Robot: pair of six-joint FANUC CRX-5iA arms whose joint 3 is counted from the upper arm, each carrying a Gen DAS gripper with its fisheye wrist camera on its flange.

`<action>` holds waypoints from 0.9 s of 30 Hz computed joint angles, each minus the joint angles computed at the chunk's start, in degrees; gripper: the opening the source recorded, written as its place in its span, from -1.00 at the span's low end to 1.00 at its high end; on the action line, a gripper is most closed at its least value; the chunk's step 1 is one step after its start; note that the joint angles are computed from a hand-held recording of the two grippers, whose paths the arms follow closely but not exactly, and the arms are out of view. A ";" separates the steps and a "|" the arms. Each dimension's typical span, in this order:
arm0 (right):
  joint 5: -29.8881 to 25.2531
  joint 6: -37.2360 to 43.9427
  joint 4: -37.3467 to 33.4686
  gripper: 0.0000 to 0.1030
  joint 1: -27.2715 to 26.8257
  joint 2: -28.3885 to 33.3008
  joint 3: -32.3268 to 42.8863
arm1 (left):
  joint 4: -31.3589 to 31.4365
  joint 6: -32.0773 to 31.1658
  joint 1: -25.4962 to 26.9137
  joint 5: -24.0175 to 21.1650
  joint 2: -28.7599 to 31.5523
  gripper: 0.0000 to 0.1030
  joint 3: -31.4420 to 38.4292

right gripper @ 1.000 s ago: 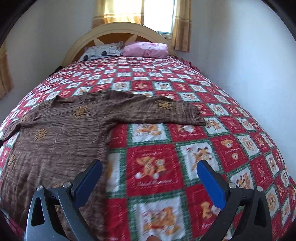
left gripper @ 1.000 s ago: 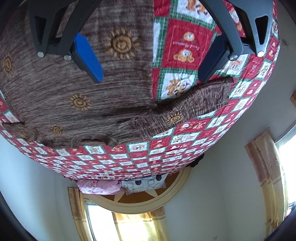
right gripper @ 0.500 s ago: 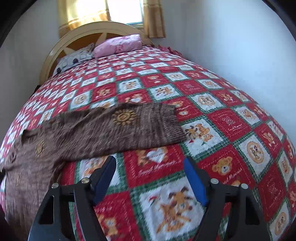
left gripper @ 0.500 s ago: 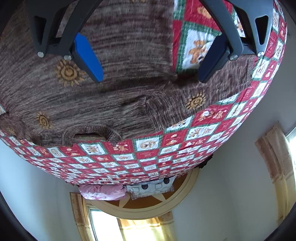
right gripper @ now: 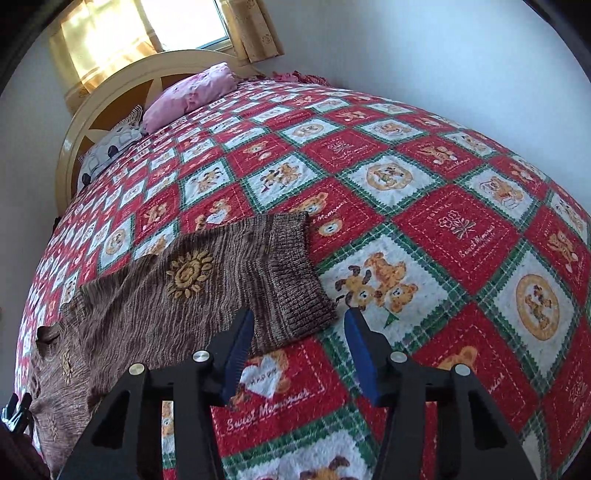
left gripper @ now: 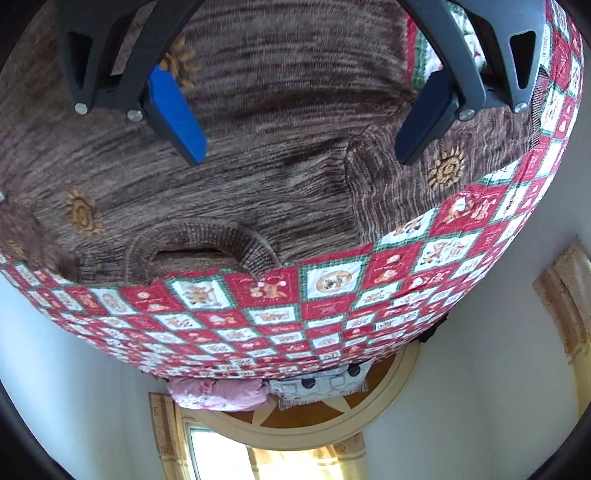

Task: Fold small clothes
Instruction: 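Move both grippers down toward the brown sweater's sleeve and body, then grasp the sweater sleeve cuff with the right gripper and lift it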

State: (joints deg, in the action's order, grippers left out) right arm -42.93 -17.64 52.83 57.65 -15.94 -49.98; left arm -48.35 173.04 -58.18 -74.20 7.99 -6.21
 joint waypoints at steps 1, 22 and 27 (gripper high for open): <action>0.40 0.27 -0.32 0.01 -0.40 0.35 0.17 | 0.71 -0.03 0.77 0.93 0.12 1.00 -0.37; 0.72 3.95 1.46 -0.80 -1.37 6.18 5.37 | 4.01 -2.24 2.72 4.33 1.65 1.00 -1.20; -1.76 6.59 5.08 -0.80 1.91 9.54 9.43 | 4.33 -1.74 3.14 5.42 1.10 1.00 -1.98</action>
